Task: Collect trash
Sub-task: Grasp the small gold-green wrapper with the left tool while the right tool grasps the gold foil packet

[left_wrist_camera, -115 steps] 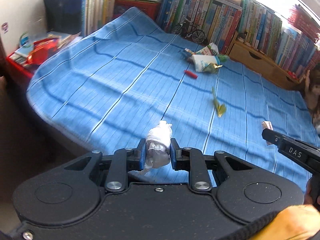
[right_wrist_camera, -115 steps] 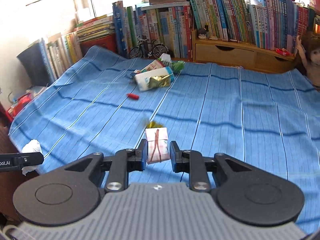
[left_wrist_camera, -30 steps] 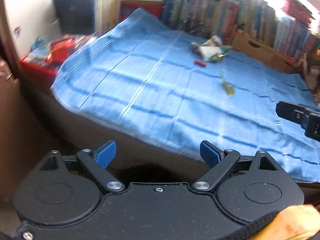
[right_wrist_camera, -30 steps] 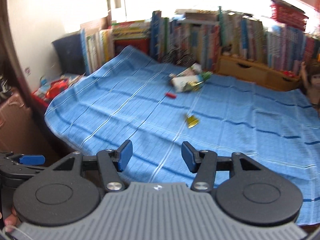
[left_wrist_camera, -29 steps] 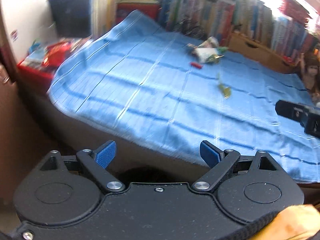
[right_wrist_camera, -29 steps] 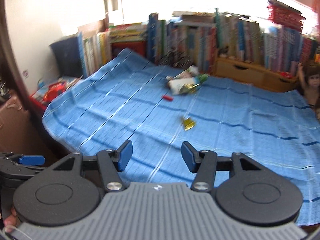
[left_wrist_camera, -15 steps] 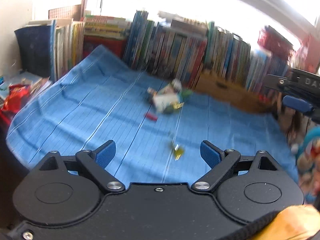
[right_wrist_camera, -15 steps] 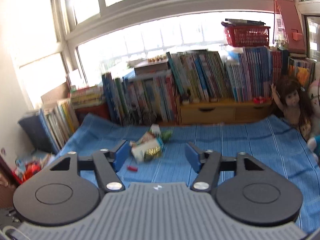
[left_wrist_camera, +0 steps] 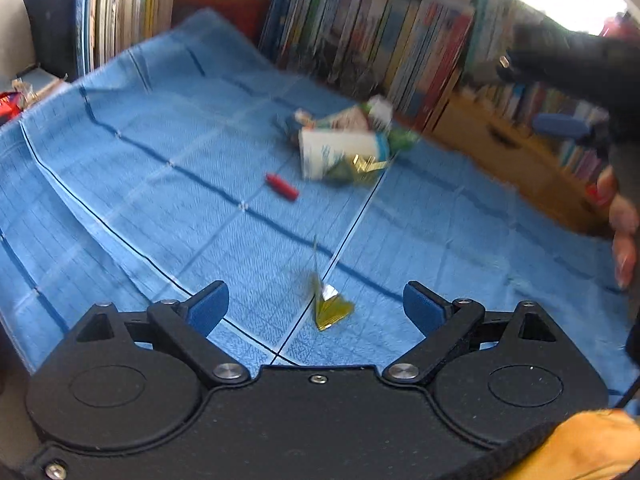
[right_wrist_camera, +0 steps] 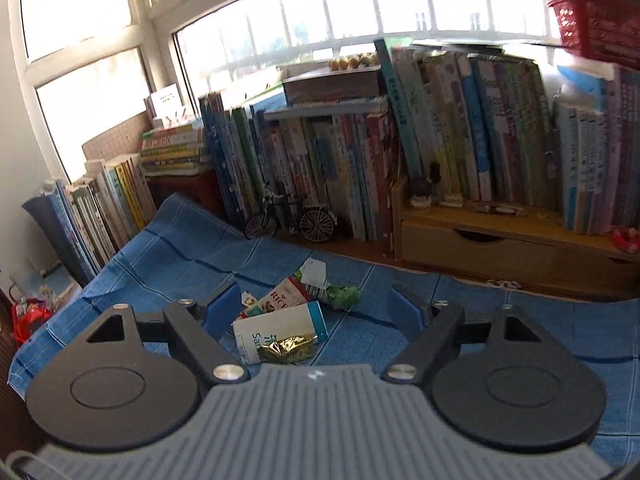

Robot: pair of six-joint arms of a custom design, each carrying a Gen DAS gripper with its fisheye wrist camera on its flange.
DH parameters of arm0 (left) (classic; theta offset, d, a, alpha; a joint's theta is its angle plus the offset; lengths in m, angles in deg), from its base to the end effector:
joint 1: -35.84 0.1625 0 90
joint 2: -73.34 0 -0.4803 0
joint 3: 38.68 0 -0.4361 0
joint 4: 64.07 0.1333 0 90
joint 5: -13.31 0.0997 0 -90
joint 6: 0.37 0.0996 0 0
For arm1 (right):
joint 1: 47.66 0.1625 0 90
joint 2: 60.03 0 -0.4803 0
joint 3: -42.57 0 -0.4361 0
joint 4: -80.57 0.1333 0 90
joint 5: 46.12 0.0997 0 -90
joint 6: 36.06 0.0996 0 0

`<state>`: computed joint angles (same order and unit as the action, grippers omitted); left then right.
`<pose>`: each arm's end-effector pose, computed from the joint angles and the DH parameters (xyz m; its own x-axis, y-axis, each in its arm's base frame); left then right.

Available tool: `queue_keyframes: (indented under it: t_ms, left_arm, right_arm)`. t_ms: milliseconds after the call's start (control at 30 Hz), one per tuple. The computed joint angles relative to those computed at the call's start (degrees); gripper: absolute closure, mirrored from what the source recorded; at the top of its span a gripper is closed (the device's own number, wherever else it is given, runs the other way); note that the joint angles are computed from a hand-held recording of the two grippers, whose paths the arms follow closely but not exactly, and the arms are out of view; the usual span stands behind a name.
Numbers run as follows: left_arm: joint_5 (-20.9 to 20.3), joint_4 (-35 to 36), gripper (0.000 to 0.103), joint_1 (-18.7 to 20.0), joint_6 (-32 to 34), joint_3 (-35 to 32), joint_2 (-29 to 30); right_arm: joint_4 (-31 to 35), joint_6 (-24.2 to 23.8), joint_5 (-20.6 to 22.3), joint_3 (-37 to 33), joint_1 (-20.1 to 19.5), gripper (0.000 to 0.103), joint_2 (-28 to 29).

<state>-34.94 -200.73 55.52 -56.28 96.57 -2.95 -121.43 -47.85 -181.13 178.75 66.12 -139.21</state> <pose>-0.3285 -0.3295 0.1616 -0.8278 0.1480 -0.5411 0.4182 0.8057 -0.4194 0.2360 -0.3796 0.3098 -0.8147 0.1327 0.5645 -0.4063 0.5639 -0.7190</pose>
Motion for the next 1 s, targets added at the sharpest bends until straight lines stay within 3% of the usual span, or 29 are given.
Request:
queue_keyframes:
  t_ms: [133,300,500,600,700,1000]
  left_arm:
    - [0.80,-2.33,0.015,2.21,0.60,-0.51,5.64]
    - [-0.49,-2.44,0.025,4.75,-1.08,-2.24,9.33]
    - [-0.91,-3.47,0.036,6.52,-1.96,-3.34,11.73]
    - [-0.01,-2.35,0.050,6.83,-1.73,-4.13,12.80]
    - [0.82,-1.87,0.073,7.07,-0.44,-4.76,13.20]
    - [4.03,-0.30,0.075,7.74,-2.24,-5.48,11.49]
  right_arm:
    - [1.79,-2.28,5.95,-0.03,-5.97,0.015,1.80]
    - [5.50,-3.74,10.98,-0.99,-10.22,0.012,4.51]
    - [11.19,-5.12,13.26,-3.71,-12.99,0.012,7.82]
    - [9.95,-7.22,13.88,-4.47,-13.78,0.005,9.75]
    - [10.86,-6.98,15.14,-5.01,-15.04,0.003,10.71]
    - [6.91,-7.05,16.49,-5.68,-17.15,0.003,14.05]
